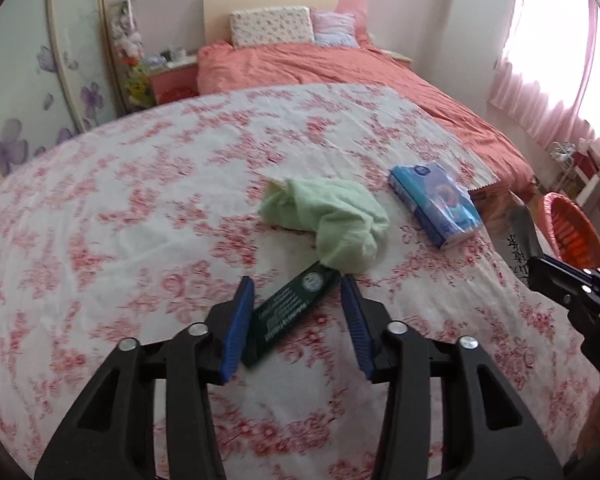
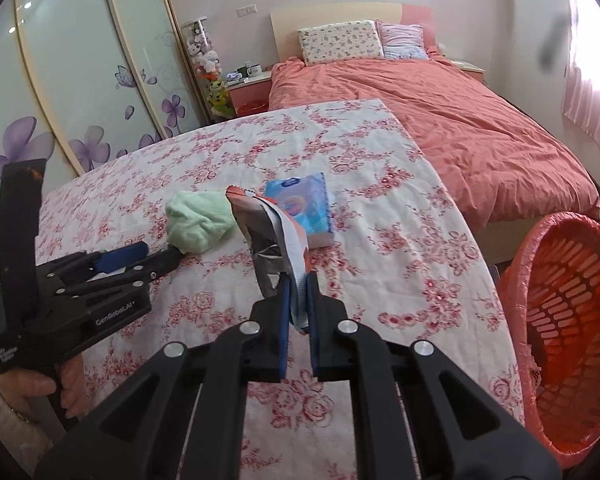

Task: Collect trash
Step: 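Grasp the green tube with the left tool while the right tool grasps the white paper wrapper, then carry the green tube and paper wrapper over the orange basket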

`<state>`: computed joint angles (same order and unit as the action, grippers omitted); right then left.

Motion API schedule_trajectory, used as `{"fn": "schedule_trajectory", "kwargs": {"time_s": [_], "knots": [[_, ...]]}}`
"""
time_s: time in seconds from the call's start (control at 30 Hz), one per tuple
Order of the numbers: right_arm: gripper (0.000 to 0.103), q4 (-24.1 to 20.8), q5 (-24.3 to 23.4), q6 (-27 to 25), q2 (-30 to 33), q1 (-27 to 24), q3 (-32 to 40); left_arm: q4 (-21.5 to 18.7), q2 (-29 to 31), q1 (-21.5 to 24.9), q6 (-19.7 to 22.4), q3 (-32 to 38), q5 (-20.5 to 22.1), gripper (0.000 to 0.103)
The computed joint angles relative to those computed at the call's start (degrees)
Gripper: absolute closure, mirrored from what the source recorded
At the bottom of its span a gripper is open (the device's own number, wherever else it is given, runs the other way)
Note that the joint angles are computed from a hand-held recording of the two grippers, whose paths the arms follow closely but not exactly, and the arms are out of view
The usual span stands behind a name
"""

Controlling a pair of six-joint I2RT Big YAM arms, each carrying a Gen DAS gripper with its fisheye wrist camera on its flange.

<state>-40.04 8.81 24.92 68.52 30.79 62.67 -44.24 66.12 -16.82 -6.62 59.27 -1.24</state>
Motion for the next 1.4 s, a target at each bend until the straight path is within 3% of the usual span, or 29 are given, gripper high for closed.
{"fn": "schedule_trajectory", "kwargs": {"time_s": [0.07,0.17,0.47,0.53,1.0,1.4], "knots": [[0.094,0.1,-0.3,0.3,-0.2,-0.3,-0.2,-0.3,-0.3,-0.4,0.1,-0.1,0.5,0.073],[0.094,0.1,-0.8,0.6,-0.5,-0.7,-0.6,-1.2,-1.3,-1.2,0.2,-0.5,2.5,0.075],[0.094,0.0,-0.3,1.5,-1.3,-0.4,-1.2,-1.0,0.6,-3.1,-3.5,0.9,-2.4,0.074],[0.094,-0.1,-0.2,1.7,-1.8,-0.5,-1.5,-1.0,0.8,-3.4,-3.8,1.0,-2.7,0.084],[0.094,-1.0,1.5,3.3,-7.8,-0.5,-4.3,-1.3,-6.1,-4.1,-4.5,-2.5,-2.9,0.084],[0.094,-2.6,4.0,4.8,-15.5,-1.8,-7.6,-1.4,-8.5,-11.2,-5.9,-1.4,-6.3,0.084]]}}
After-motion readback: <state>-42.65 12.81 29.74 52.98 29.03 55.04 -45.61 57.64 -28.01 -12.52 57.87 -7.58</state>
